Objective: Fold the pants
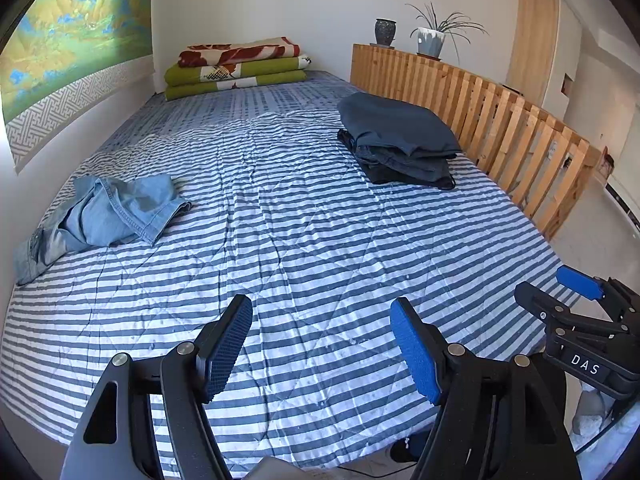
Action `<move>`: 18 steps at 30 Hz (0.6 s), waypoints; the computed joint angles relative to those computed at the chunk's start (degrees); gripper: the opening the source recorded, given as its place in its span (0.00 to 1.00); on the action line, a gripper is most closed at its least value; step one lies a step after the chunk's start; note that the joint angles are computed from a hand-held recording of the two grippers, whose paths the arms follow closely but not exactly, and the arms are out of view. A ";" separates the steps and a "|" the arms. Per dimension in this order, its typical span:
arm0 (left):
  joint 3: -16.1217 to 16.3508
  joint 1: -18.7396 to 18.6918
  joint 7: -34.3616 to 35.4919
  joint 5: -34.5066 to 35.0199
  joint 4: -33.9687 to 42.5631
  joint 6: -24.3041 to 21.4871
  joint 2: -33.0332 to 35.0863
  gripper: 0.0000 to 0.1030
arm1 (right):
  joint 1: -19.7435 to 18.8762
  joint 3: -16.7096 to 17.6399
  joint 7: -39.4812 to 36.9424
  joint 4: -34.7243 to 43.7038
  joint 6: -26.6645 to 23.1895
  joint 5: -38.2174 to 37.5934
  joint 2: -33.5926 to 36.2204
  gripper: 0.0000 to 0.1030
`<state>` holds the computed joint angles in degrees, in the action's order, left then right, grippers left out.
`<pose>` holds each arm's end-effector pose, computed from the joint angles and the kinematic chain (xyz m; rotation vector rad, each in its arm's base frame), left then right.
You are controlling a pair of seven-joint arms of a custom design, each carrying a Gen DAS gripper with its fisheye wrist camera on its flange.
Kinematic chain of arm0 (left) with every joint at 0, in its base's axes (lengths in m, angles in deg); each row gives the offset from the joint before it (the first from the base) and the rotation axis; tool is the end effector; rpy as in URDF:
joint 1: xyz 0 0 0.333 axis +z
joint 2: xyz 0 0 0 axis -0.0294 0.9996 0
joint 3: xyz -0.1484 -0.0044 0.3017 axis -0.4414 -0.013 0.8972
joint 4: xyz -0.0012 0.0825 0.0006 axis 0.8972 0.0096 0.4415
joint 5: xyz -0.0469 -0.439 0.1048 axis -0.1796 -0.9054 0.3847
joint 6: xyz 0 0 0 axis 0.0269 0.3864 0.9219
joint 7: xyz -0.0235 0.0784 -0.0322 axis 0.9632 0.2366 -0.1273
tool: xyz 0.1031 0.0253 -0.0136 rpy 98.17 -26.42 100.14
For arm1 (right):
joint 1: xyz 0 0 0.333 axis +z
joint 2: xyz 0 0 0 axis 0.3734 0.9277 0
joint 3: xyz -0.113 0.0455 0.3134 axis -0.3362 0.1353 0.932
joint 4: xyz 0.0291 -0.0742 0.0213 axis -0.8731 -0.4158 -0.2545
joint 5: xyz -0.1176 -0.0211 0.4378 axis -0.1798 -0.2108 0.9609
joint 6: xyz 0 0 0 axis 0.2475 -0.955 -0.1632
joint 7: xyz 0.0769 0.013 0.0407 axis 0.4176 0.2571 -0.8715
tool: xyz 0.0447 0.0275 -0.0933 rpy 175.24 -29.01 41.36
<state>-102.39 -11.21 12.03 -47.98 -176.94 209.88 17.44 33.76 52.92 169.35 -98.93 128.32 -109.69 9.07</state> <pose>0.5676 -0.2526 0.6249 -1.7366 1.8571 -0.7887 0.5530 0.2120 0.5732 -1.6276 1.9571 -0.7754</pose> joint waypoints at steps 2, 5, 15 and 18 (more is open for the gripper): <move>0.08 -0.01 0.09 -0.15 -0.08 0.06 -0.03 0.72 | 0.04 -0.13 -0.31 0.02 0.10 0.21 0.13 0.70; 0.12 0.05 0.01 -0.15 -0.12 0.11 0.08 0.72 | 0.05 -0.24 -0.67 0.11 0.20 0.37 0.27 0.70; 0.35 0.56 -0.56 0.20 -0.97 0.79 -0.30 0.72 | 0.27 -0.43 -1.65 0.19 0.35 0.86 0.81 0.70; 0.57 0.79 -0.53 -0.20 -1.46 0.89 -0.57 0.72 | 0.39 -0.50 -2.10 0.36 0.43 1.11 1.07 0.70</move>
